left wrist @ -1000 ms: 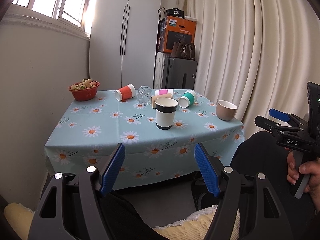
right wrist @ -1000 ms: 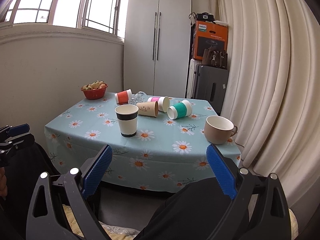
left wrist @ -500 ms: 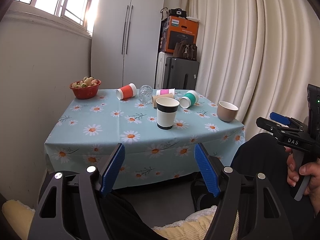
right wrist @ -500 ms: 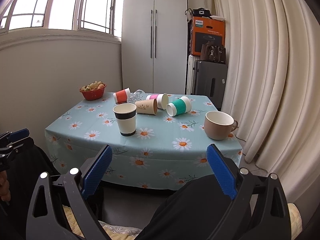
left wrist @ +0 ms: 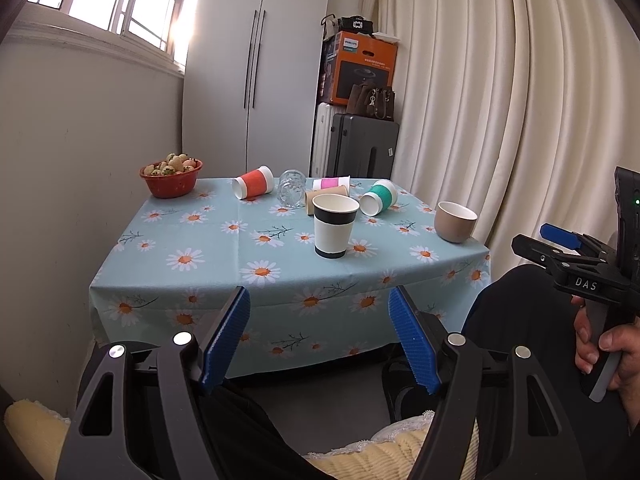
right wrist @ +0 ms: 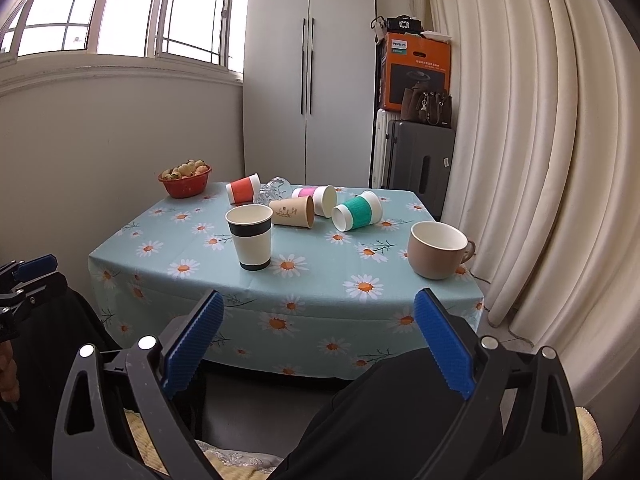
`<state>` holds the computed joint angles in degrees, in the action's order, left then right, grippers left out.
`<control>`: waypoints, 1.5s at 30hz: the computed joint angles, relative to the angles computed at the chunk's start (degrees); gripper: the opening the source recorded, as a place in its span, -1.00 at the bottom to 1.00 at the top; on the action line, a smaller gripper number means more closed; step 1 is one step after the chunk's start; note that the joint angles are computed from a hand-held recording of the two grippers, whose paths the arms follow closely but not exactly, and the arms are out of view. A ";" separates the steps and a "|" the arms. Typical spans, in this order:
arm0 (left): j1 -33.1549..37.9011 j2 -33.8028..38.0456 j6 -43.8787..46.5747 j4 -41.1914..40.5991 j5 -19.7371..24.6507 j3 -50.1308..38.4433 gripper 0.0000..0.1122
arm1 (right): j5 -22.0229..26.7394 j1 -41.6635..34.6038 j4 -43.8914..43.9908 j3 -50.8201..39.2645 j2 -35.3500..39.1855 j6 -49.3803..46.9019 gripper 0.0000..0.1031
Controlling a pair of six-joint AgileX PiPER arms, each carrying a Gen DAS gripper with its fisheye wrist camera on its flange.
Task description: Flip cup upright
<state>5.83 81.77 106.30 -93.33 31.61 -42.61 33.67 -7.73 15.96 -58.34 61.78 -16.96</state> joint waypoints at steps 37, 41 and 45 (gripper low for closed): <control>0.28 0.48 0.24 0.01 0.26 0.08 0.25 | -0.43 -0.57 0.74 0.72 0.57 -1.60 0.88; 0.37 0.51 0.20 0.05 0.36 0.08 0.25 | -0.44 -0.72 0.96 0.76 0.50 -2.03 0.88; 0.49 0.59 0.05 0.38 0.52 0.04 0.25 | -0.19 -0.72 0.91 0.60 0.66 -1.91 0.88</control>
<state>6.32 82.36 106.35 -92.95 32.13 -42.57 33.48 -8.44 16.87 -57.74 62.45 -18.87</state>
